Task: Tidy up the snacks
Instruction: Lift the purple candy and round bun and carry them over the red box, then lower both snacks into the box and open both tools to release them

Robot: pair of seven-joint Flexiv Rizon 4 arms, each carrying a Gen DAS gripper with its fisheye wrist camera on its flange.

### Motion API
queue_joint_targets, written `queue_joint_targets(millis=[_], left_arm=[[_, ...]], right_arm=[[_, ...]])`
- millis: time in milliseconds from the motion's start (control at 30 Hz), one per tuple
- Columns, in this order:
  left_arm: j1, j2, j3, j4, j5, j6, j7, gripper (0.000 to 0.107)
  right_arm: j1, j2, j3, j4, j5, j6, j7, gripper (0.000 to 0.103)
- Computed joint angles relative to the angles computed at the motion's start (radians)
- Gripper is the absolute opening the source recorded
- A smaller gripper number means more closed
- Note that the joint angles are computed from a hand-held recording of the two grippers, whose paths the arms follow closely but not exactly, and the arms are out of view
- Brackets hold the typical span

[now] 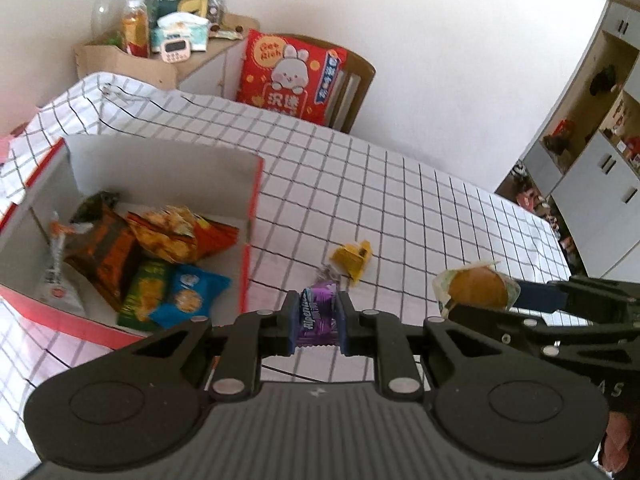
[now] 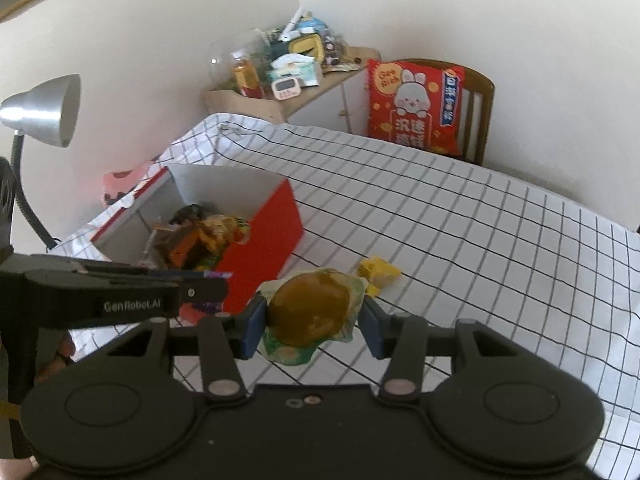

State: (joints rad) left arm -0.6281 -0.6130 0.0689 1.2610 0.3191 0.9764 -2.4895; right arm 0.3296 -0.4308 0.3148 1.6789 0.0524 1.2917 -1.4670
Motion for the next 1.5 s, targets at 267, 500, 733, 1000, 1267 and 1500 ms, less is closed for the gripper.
queue_joint_targets(millis=[267,500,733,1000,1267,1500], left_arm=[[0.029,0.08,0.01,0.094,0.026,0.031,0.0,0.018],[0.078,0.139,0.009,0.174,0.037,0.044,0.002,0.018],[0.13,0.191,0.012,0.247,0.059,0.049,0.0,0.018],[0.194,0.207,0.005,0.292,0.052,0.041,0.032,0.019],[0.266,0.175,-0.013,0.309,-0.028,0.017,0.134,0.019],[0.292,0.12,-0.019,0.288,-0.092,-0.019,0.221,0.019]], right_arm=[[0.056,-0.016,-0.008,-0.036,-0.04,0.012,0.034,0.048],[0.11,-0.06,-0.019,-0.097,-0.092,-0.002,0.07,0.048],[0.173,-0.122,-0.048,-0.173,-0.156,-0.033,0.12,0.048],[0.235,-0.213,-0.073,-0.289,-0.211,-0.094,0.173,0.048],[0.281,-0.316,-0.098,-0.422,-0.242,-0.177,0.212,0.048],[0.311,-0.395,-0.119,-0.53,-0.251,-0.27,0.237,0.048]])
